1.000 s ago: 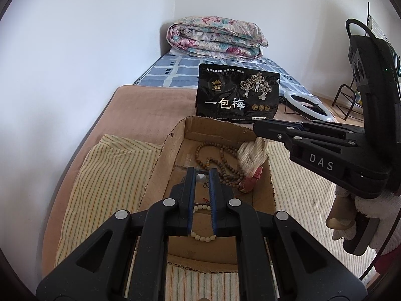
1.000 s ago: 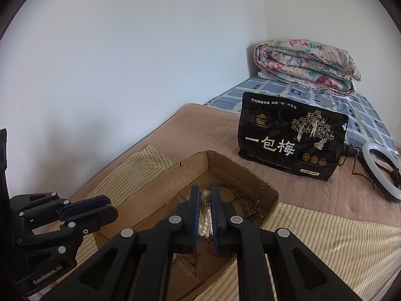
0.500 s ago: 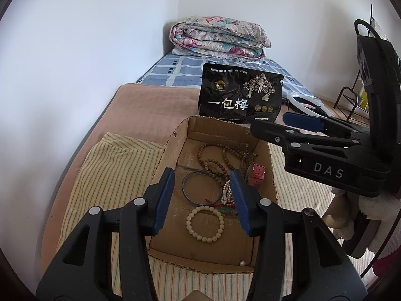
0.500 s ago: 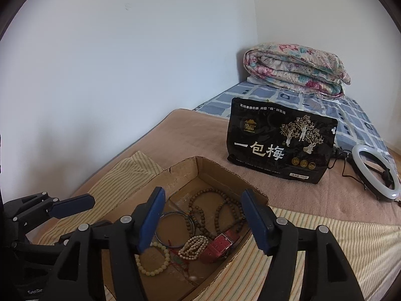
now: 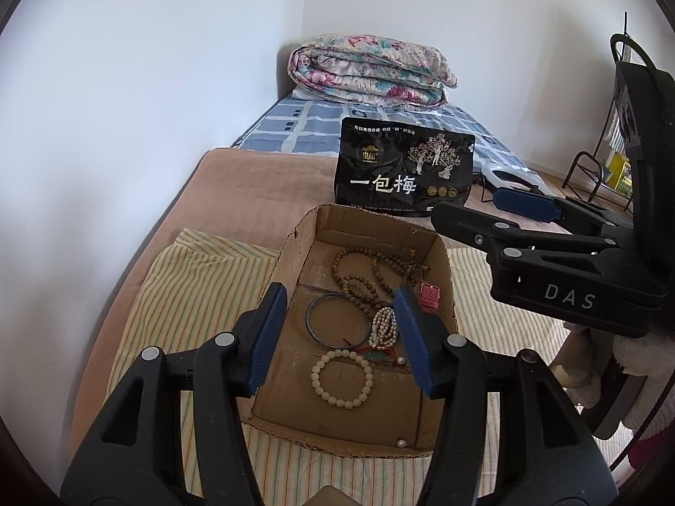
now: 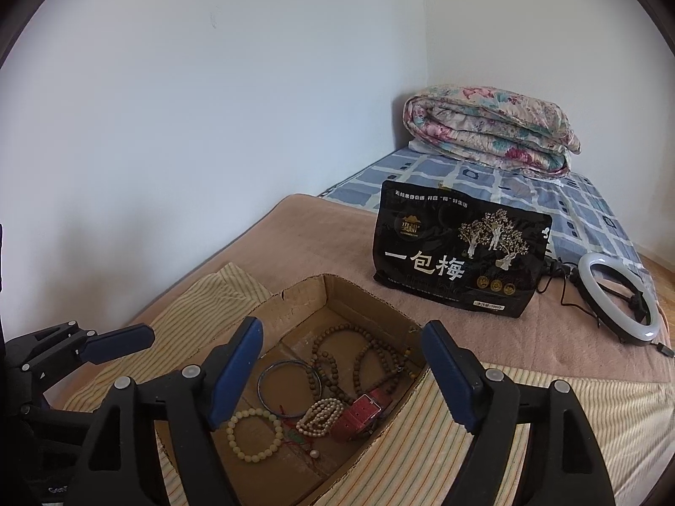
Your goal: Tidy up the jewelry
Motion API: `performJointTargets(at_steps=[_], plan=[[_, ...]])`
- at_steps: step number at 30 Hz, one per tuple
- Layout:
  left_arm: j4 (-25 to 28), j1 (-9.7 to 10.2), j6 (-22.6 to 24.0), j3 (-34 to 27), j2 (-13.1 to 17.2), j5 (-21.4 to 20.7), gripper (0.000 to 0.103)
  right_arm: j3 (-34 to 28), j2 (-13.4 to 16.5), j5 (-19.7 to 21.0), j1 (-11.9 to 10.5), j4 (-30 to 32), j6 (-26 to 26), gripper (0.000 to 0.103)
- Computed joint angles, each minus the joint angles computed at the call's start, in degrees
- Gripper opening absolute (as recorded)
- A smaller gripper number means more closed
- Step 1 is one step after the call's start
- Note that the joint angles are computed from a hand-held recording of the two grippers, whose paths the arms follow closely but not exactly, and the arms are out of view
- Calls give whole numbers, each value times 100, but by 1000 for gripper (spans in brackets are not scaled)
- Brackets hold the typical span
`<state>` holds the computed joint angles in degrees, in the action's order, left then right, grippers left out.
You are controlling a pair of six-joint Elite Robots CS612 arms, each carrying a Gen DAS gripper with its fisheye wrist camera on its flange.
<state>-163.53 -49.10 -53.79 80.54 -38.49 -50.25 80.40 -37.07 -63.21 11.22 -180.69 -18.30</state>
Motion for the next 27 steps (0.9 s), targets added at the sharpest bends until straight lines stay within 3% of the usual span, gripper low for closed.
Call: performJointTargets(at_steps=[17,23,25,27], plan=[[13,-198,18,84,-169,452,54,601,-404,-239,-183,-356,-5,80],[-9,-308,56,73,-219,678,54,1030,-656,-341,-336,-692,-16,85],[30,-342,18,63,-238,713,59,1173,-740,-344,-390,-783,-15,87],[18,-389,-63,80,-262,768,71,1308,-811,-346,-451,-898,-8,89]])
